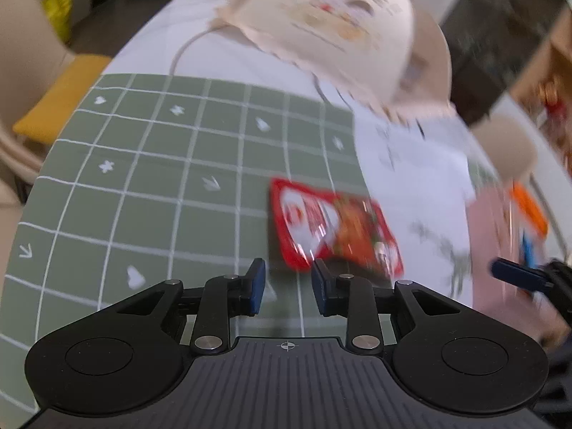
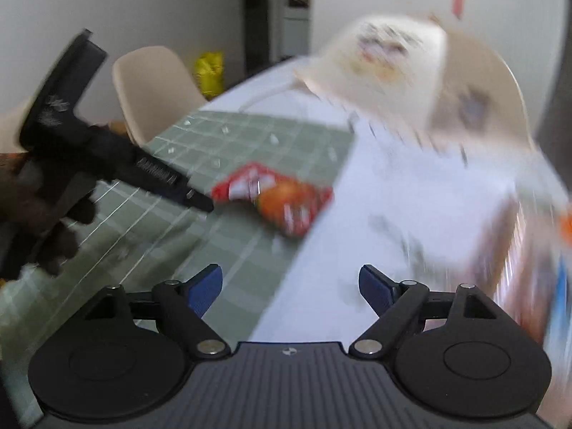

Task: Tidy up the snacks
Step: 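Move the left gripper toward the red chicken-leg packet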

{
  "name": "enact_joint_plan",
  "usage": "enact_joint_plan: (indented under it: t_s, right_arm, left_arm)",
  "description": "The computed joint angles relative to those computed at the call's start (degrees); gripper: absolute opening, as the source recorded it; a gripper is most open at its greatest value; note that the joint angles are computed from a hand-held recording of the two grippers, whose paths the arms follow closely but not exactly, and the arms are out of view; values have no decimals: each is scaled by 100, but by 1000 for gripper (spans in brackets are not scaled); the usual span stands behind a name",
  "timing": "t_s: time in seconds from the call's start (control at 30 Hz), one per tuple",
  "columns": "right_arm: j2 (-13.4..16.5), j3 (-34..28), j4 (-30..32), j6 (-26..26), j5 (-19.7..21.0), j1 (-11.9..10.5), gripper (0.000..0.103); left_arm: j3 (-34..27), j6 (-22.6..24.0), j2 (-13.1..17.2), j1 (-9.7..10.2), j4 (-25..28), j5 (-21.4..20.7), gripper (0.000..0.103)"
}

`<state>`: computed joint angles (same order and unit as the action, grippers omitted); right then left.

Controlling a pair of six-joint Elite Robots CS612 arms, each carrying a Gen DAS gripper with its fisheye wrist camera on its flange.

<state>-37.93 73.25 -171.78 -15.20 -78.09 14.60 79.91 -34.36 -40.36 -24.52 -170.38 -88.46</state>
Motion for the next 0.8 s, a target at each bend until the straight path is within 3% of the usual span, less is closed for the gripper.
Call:
enact_joint_plan:
  t_s: [0.1, 0.23, 0.4, 0.5, 0.57, 0.67, 0.73, 0.8]
  right_arm:
    - [466, -943, 518, 444, -3, 1, 84]
    - [852, -1660, 1043, 1053, -95, -50, 84]
    - [724, -1578, 1903, 431, 770, -242, 84]
    - [647, -1480, 1924, -234, 536, -207, 84]
    - [688, -1560, 1928, -415, 369, -169, 84]
    - [827, -1816, 2172, -7, 616, -158, 84]
    - [897, -1862, 2164, 95, 693, -119, 84]
    - [996, -1954, 2141, 312, 498, -48, 84]
  left_arm:
    - [-341, -153, 245, 106, -137, -68, 32]
    - [-1062, 97, 696, 212, 171, -349, 31]
    - [-1868, 985, 1180, 301, 381, -1080, 29]
    - [-2443, 1718, 1436, 357, 916, -1979, 29]
    - [-2675, 1707, 1539, 377, 1141, -2377, 29]
    - [-2408, 1280, 1395, 347, 631, -1989, 28]
    - [-2003, 1091, 1140, 297, 346, -1410, 28]
    - [-1614, 1075, 842, 207, 411, -648, 28]
